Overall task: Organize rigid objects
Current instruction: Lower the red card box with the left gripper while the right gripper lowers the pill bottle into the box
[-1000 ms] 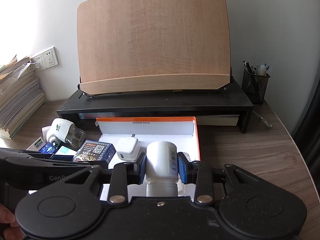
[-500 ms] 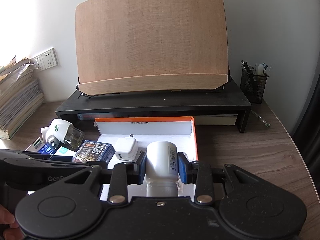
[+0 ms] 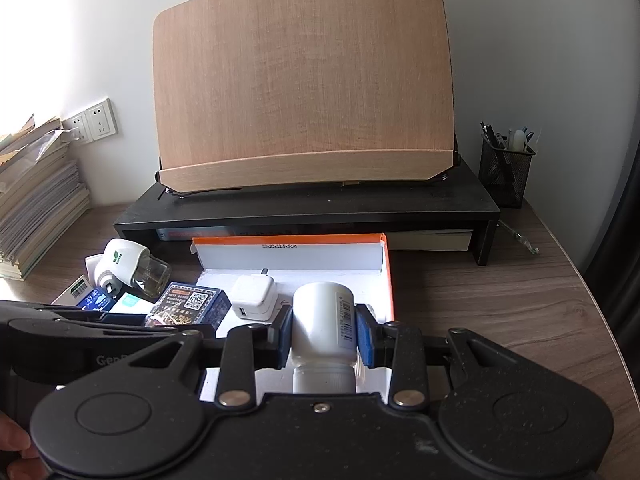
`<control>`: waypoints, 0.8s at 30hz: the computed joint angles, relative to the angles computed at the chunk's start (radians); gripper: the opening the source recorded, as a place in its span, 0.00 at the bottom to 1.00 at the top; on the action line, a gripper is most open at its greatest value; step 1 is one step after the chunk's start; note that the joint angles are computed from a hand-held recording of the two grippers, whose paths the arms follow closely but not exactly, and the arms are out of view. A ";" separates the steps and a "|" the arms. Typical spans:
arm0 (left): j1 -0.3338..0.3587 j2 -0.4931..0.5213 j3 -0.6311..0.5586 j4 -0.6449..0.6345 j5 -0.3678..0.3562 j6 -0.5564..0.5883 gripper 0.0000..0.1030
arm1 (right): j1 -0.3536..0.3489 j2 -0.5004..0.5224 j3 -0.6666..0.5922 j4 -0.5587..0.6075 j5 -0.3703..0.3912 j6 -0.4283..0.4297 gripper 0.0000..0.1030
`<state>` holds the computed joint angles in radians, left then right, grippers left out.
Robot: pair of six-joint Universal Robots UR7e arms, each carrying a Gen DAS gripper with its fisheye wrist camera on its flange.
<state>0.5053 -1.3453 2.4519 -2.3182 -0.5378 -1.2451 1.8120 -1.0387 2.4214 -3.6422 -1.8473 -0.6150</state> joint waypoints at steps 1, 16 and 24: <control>-0.001 0.000 0.000 0.001 -0.002 0.002 0.58 | 0.001 -0.003 0.002 0.001 0.001 -0.002 0.39; -0.024 -0.010 0.001 0.045 0.002 -0.031 0.58 | 0.002 -0.023 0.015 -0.004 0.010 -0.012 0.39; -0.027 -0.007 -0.004 0.063 0.008 -0.049 0.58 | -0.001 -0.027 0.012 0.008 0.019 -0.020 0.39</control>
